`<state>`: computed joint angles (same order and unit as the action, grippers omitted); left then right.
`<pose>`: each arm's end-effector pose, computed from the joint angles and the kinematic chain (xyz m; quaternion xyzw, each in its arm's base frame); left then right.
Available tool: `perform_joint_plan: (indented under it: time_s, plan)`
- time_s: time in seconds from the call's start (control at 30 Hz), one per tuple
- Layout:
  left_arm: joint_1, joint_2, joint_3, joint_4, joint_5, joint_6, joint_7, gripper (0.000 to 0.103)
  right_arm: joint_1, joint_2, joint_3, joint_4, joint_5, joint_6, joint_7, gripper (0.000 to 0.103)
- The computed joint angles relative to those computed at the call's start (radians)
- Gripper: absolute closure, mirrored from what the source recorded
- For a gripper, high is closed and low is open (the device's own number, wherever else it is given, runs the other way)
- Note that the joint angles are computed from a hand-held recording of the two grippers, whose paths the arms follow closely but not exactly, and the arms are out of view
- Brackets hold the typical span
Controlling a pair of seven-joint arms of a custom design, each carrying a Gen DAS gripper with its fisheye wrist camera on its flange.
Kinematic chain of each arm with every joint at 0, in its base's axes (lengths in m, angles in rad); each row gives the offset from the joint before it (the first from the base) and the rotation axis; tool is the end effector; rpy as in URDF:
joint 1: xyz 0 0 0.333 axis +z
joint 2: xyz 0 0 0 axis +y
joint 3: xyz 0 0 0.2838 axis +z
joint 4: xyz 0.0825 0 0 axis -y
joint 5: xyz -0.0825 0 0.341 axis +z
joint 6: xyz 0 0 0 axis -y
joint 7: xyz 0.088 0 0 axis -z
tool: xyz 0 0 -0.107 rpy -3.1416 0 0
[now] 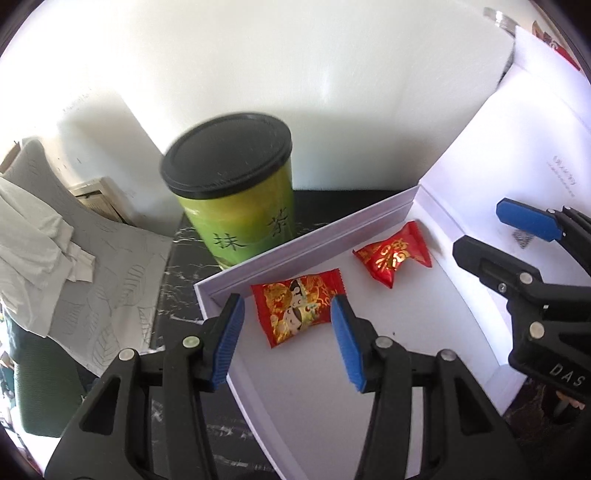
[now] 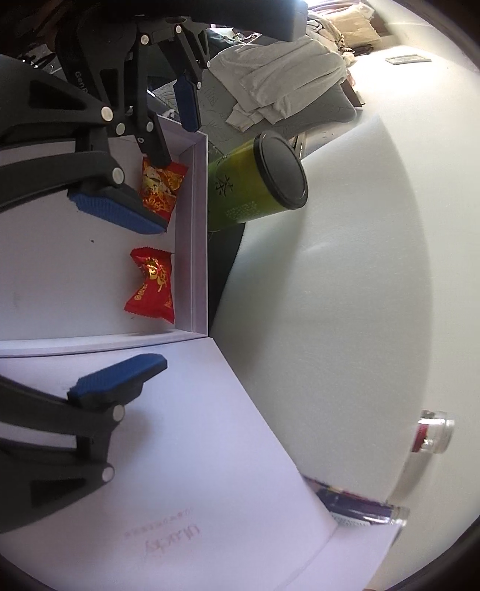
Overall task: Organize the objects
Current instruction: 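Withdraw both tools from the box back toward the snack pile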
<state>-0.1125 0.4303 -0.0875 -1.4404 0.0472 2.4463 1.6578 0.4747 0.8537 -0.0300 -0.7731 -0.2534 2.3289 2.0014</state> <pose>0.6641 -0.1231 0.4936 -0.5707 0.7703 -0.2101 0.1920 0.6735 0.3288 0.4965 -0.7033 0.6110 -0.2336 0.2783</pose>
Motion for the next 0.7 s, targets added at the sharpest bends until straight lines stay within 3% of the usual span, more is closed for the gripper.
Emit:
perform_joint_plan:
  time_s: [0.03, 0.07, 0.27, 0.33, 0.6, 0.7]
  plan:
    - [-0.004, 0.008, 0.020, 0.005, -0.009, 0.026, 0.003, 0.056, 0.003, -0.030, -0.001, -0.046, -0.005, 0.018, 0.007, 0.033]
    - [-0.005, 0.010, 0.004, 0.026, 0.000, -0.003, -0.002, 0.056, 0.004, -0.063, 0.000, -0.096, -0.010, 0.038, 0.016, 0.033]
    - [0.024, -0.093, 0.000, -0.103, -0.019, 0.069, -0.004, 0.055, 0.005, -0.244, 0.011, -0.347, -0.054, 0.133, 0.090, 0.032]
    - [0.022, -0.078, -0.002, -0.070, -0.020, 0.057, -0.007, 0.054, 0.011, -0.300, 0.008, -0.423, -0.087, 0.164, 0.122, 0.029]
    - [0.019, -0.235, 0.008, -0.249, 0.030, 0.144, -0.087, 0.037, 0.018, -0.474, 0.028, -0.636, -0.206, 0.222, 0.229, 0.028]
    - [0.031, -0.294, -0.001, -0.313, 0.032, 0.162, -0.097, 0.036, 0.021, -0.529, 0.038, -0.699, -0.249, 0.224, 0.269, 0.027]
